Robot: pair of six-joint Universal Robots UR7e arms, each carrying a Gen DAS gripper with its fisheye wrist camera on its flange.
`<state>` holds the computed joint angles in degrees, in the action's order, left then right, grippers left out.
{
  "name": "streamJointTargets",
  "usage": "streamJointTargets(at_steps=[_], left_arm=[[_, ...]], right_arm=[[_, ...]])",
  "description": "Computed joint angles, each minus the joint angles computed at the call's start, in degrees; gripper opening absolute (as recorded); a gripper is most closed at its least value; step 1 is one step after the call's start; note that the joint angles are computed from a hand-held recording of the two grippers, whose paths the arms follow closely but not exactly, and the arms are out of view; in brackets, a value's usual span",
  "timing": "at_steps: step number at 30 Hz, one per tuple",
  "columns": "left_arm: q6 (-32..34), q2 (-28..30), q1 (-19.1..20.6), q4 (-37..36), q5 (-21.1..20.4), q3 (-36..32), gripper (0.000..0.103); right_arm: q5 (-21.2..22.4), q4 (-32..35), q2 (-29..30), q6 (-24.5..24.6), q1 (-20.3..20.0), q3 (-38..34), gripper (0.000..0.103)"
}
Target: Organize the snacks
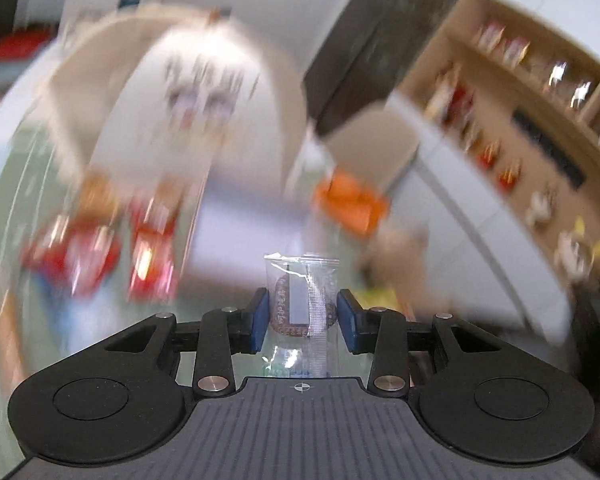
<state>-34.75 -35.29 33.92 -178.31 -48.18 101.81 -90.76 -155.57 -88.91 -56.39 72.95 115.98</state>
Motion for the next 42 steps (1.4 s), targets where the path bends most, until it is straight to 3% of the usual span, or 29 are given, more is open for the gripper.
streamJointTargets(at_steps=[3,7,11,16,18,21,23,28,31,33,38,40,42], left_arm=[[10.4,6.9,6.1,-8.0,-4.2,-10.3,0.043],[8.2,10.9,11.7,-4.6,-6.4,-16.8,0.042],[10.2,8.9,13.5,-6.3,-4.9,-12.4,0.042],[9.1,5.1,16.0,-8.0,-3.7,-6.2,0.042],[9.9,3.2,16.6,-8.6,-2.9,-3.1,0.042],[12.6,0.9,18.2,-9.2,-2.6,0.1,0.042],[14.4,0.1,19.8,-10.7,-3.2,1.0,0.042],[9.6,-0.6,23.0,-10.9,-4.0,2.1,0.042],[9.7,-1.2,23.7,-11.1,-5.7,4.3,0.042],[10.2,-2.1,23.7,-11.9,-5.8,6.3,0.040],[10.2,-5.4,23.6,-15.4,-5.0,11.2,0.040],[9.8,-6.5,24.1,-17.1,-4.9,12.7,0.040],[9.4,-7.1,24.6,-18.2,-4.4,13.3,0.040]], right_arm=[[-0.2,-4.4,-0.4,2.5,0.5,-0.1,0.055],[-3.3,-9.7,0.5,6.0,1.2,0.6,0.055],[-6.2,-13.4,2.2,8.1,2.1,-0.3,0.055],[-9.5,-18.8,11.7,8.7,6.0,-6.2,0.056],[-10.1,-23.3,17.2,6.1,7.2,-9.0,0.068],[-18.8,-28.5,26.6,1.6,10.1,-14.0,0.069],[-20.5,-27.5,29.4,2.3,11.2,-15.7,0.069],[-17.8,-17.8,33.9,10.9,13.8,-19.4,0.069],[-21.2,-21.0,42.2,11.1,17.1,-24.7,0.068],[-23.8,-23.4,48.8,9.0,18.6,-29.9,0.061],[-29.7,-30.7,61.7,-4.4,19.5,-41.2,0.053],[-31.2,-28.3,63.8,-4.5,19.4,-44.4,0.051],[-33.0,-22.9,64.0,-0.6,19.4,-46.0,0.035]])
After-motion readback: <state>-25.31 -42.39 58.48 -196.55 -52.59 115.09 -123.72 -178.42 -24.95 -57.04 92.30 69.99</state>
